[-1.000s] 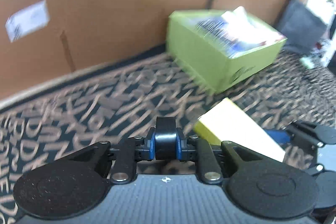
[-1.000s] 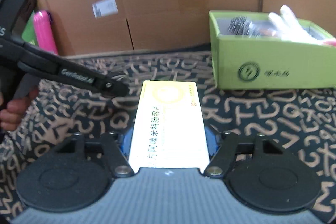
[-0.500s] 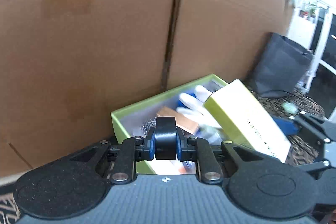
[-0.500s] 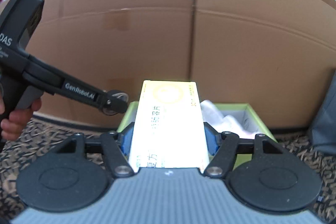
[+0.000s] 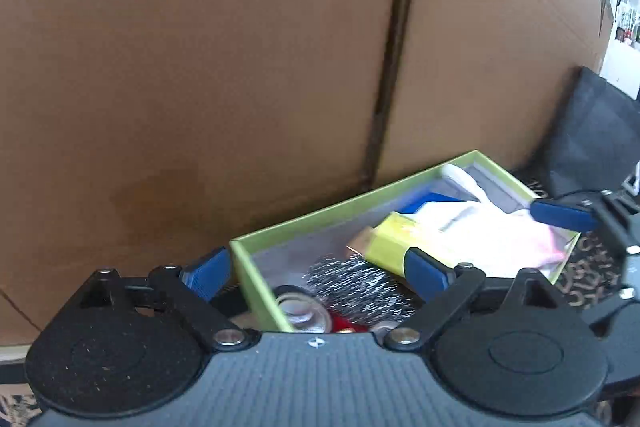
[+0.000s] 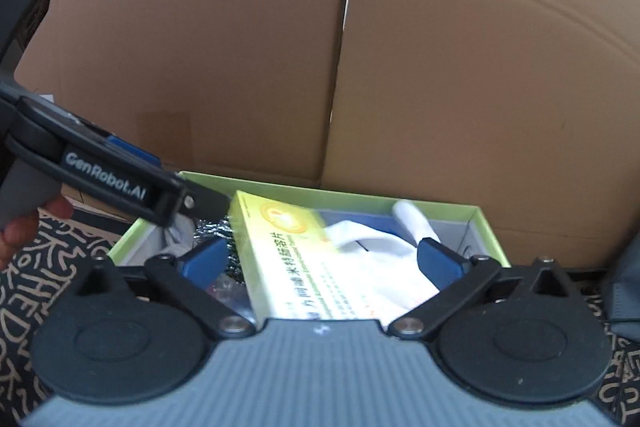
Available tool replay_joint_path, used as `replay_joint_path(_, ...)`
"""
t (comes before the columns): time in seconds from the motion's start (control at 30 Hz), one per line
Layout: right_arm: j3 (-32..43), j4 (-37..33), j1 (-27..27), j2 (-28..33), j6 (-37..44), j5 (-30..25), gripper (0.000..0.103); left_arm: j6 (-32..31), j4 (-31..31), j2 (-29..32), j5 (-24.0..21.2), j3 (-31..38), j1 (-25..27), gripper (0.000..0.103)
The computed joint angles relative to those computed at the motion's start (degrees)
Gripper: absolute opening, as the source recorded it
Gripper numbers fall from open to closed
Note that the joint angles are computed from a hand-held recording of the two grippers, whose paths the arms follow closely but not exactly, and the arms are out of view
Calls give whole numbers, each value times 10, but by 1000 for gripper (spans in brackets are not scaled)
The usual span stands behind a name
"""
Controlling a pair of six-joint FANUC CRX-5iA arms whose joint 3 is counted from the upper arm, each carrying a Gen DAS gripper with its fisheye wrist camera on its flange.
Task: Organize objects
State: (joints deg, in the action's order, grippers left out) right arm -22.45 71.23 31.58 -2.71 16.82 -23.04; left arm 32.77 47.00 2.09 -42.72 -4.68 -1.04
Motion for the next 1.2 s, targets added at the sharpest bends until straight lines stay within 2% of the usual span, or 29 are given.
replay_joint_path(0.07,-17,15,-3,-14,-21,13,103,6,-9,-15,8,-13,5,97)
replay_joint_path(0.2,-34,13,20,-40,-42,-10,103,12,-13,-53,3,-41,15,97)
replay_joint_path(0.33,-55,35,41,-81,-88,-25,103,-30,23,-102,2,-83,37,97)
replay_joint_path(0.53,-63,14,119,-139,-115,-104,103,-59,35,-186,-15,-141,72,101)
replay_joint_path(0.67,-109,35,165,-200,-159,-125,103,-55,35,-246,-24,-192,94,101)
replay_joint_path(0.83,-136,41,264,-227,-193,-268,103,-28,27,-292,-60,-236,128,101)
replay_joint_path(0.9,-142,29,293,-229,-194,-309,103,-34,23,-315,-49,-257,135,101)
replay_joint_path(1.0,-150,9,327,-236,-205,-352,103,-45,17,-349,-18,-285,138,101)
replay_joint_path(1.2,-154,-3,340,-222,-240,-389,103,-53,23,-362,-38,-291,161,101)
